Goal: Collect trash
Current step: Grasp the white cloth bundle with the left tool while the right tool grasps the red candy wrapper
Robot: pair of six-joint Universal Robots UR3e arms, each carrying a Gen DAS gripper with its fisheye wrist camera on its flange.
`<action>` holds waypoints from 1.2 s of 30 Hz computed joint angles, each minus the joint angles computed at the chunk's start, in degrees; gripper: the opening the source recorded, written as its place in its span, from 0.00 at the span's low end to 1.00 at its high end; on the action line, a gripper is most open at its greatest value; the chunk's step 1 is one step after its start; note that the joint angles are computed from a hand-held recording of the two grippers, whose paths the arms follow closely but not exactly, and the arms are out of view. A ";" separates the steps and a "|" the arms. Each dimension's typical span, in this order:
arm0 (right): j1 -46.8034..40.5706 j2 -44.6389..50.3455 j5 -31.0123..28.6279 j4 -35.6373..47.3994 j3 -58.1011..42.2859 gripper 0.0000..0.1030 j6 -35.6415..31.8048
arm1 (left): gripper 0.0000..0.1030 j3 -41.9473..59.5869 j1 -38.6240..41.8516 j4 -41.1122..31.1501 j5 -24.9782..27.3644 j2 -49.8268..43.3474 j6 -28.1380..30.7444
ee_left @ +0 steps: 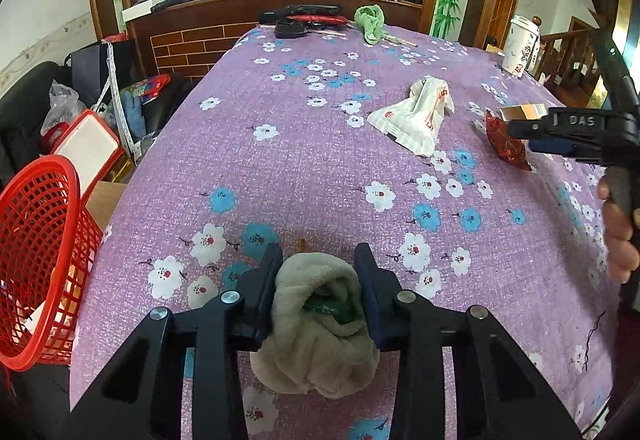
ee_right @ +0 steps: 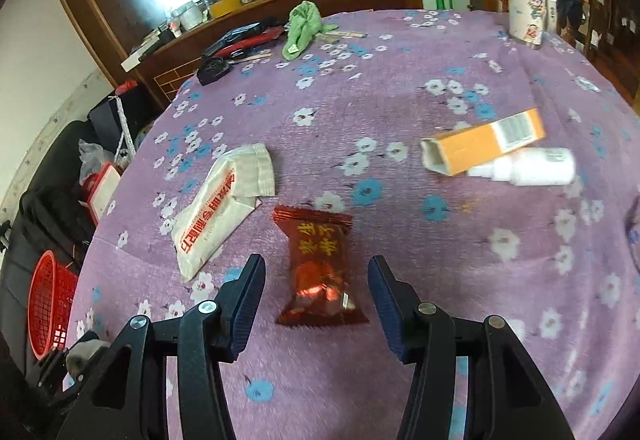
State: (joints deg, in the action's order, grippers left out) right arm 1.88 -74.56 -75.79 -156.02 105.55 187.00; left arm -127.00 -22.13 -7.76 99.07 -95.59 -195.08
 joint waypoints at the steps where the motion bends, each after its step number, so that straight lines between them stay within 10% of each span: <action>1: 0.60 0.91 -0.93 -0.46 -0.48 0.54 -0.15 | 0.34 0.15 -0.38 0.07 0.63 -0.30 -0.17; 7: 2.31 2.32 -2.69 -3.98 0.40 0.33 -0.82 | 0.31 0.32 -1.23 1.16 2.45 -0.98 -1.02; 15: 3.62 -1.64 0.62 -16.92 8.12 0.33 -3.09 | 0.27 -0.61 -2.67 4.29 5.95 -1.32 -2.58; 36: 6.95 -2.03 1.27 -18.93 9.19 0.33 -6.39 | 0.27 -1.63 -2.29 5.08 6.40 -0.50 -2.98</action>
State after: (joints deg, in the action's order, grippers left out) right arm 8.83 -76.58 -74.53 -174.95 114.74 180.62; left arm -128.63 -24.42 -2.68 105.47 -96.09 -198.06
